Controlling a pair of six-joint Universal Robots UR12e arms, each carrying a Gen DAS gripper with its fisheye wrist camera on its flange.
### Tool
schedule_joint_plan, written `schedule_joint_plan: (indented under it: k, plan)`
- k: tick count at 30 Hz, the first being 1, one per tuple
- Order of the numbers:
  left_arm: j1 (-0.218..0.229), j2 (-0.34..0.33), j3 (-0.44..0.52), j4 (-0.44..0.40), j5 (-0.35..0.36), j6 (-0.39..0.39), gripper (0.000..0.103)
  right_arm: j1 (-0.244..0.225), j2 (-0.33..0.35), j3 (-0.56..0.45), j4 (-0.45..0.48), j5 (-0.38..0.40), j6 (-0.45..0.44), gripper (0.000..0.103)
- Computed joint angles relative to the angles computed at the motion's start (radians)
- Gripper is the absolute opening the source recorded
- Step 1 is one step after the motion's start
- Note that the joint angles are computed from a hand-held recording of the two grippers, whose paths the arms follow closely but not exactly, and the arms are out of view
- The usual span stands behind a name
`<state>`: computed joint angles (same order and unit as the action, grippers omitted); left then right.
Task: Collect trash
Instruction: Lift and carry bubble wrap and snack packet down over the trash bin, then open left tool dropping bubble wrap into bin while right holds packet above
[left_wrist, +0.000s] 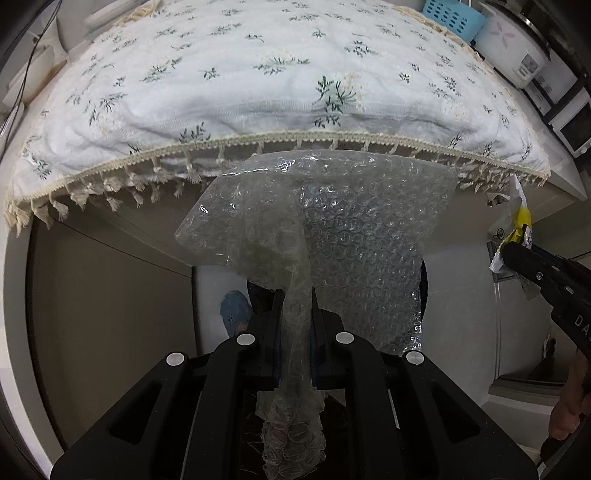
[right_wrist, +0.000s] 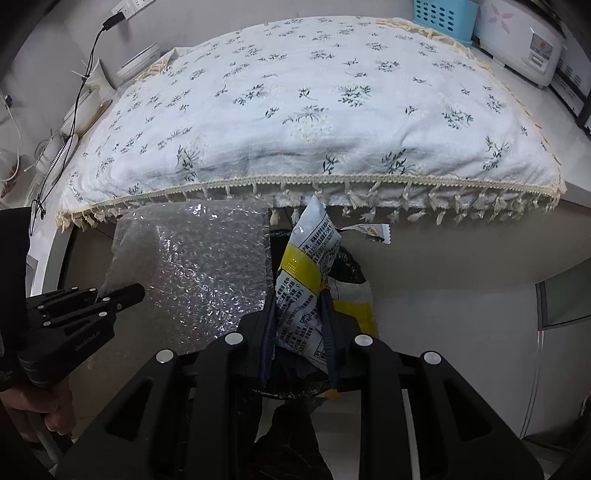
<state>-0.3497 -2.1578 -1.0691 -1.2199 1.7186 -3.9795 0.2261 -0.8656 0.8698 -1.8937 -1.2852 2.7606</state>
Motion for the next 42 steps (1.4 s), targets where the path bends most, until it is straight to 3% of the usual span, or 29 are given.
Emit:
schedule_joint_plan:
  k: [12,18,35,40,42]
  plan:
    - [-0.007,-0.047,0.006,-0.026,0.009,0.020,0.011,0.003,0.015,0.005,0.055,-0.037,-0.011,0.021]
    - [-0.010,-0.056,0.008,0.005,0.019,0.027,0.019,0.004,0.020,0.002,0.072,-0.041,-0.009,0.022]
    - [-0.001,-0.017,-0.033,0.128,0.057,0.008,0.084,0.023,0.061,-0.046,0.120,-0.012,-0.033,0.022]
    - [-0.001,-0.002,-0.051,0.127,0.072,-0.009,0.097,0.036,0.088,-0.076,0.147,-0.005,-0.037,0.022]
    - [0.000,0.009,-0.064,0.122,0.079,-0.019,0.097,0.041,0.096,-0.087,0.152,-0.008,-0.047,0.022]
